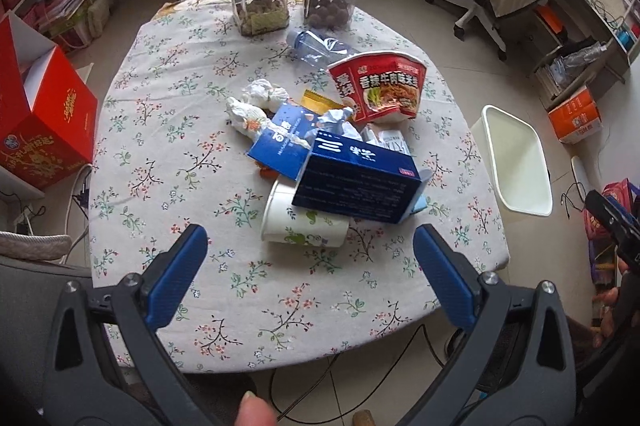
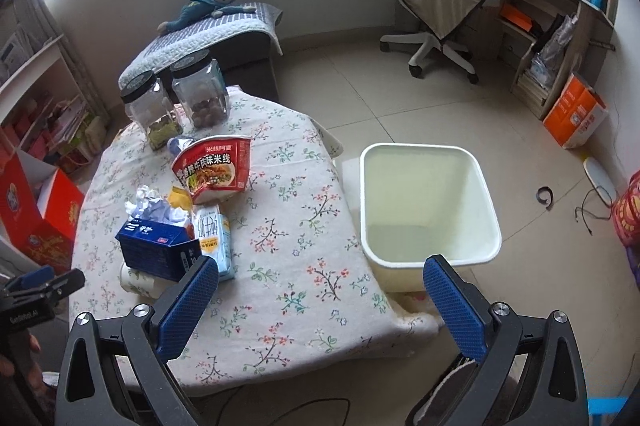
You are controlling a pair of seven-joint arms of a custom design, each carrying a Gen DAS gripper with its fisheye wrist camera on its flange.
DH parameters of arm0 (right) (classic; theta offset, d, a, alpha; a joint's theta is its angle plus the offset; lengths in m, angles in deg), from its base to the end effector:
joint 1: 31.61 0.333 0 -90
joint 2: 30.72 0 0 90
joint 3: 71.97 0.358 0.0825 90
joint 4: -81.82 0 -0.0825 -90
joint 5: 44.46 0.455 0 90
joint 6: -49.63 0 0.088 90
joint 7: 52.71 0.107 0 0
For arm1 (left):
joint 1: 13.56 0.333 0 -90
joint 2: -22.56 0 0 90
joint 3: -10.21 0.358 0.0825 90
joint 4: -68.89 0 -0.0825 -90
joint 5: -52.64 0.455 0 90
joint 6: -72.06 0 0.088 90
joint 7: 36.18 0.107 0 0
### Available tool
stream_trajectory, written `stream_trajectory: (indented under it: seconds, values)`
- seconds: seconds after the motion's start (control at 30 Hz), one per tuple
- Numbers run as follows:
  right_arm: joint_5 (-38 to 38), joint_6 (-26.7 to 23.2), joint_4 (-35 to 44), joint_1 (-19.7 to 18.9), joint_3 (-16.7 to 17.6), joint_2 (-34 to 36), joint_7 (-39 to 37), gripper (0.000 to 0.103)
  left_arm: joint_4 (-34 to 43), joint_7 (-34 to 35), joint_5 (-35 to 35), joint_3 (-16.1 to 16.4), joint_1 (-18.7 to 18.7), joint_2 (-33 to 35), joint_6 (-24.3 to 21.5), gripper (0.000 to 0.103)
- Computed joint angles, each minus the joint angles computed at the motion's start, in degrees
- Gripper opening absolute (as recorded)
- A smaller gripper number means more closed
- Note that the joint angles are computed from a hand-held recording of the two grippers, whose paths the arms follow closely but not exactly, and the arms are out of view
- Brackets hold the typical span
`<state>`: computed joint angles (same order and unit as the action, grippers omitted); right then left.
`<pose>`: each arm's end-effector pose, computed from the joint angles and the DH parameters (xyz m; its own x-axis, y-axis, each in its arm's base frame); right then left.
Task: Collect trash
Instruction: 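Grasp the blue box with the left gripper while the right gripper grasps the milk carton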
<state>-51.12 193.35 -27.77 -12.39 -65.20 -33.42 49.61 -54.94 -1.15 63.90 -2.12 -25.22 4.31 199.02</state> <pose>0.5918 0.2911 0.6081 0.3103 -0.9506 -0.0128 -0.7596 -0.2398 -0.6046 0.5002 -0.2278 0.5852 0.4053 -0.9046 0.1319 -0.8126 -0.4226 -0.4013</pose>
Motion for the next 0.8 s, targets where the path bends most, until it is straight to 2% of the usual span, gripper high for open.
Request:
stream_trajectory:
  seconds: [0.13,0.27,0.3,0.37,0.47,0.6,0.7,0.73,0.8]
  values:
    - [1.54,-2.13,5.28,0.74,-0.15,5.05,-3.03,0.103,-2.53,-0.55,-5.28,2.51,0.6,0.83,5.83,0.102]
    - [3.94,-1.16,6.55,1.32,-1.03,8.72,-4.58,0.103,-3.33,2.62,-14.52,4.75,-0.17,3.47,10.91,0.096]
    - [3.53,-3.34,7.76,1.6,-1.36,9.93,-3.65,0.103,-2.92,3.59,-15.4,4.69,-0.16,4.29,11.54,0.096]
    - [6.73,-7.33,10.55,1.42,-1.33,12.28,-6.1,0.103,-0.97,4.26,-13.42,3.68,0.54,6.24,10.92,0.096]
    - [6.22,-7.54,12.51,2.18,-2.06,13.76,-6.05,0.103,0.94,5.35,-10.21,2.65,1.2,8.23,10.12,0.097]
    - [6.05,-8.04,15.02,2.69,-2.69,15.56,-5.18,0.103,0.47,8.86,-12.98,3.23,1.24,8.82,12.8,0.096]
    - [7.73,-9.21,16.29,2.6,-2.63,16.46,-5.52,0.103,0.77,11.8,-15.84,3.75,1.27,9.12,11.88,0.096]
    - [7.98,-9.51,16.57,2.64,-2.63,16.62,-5.76,0.103,0.78,12.03,-15.07,3.57,1.53,8.89,11.71,0.096]
    - [8.32,-9.66,16.62,2.7,-2.61,16.6,-6.49,0.103,1.75,11.69,-7.66,2.11,2.31,8.45,9.52,0.096]
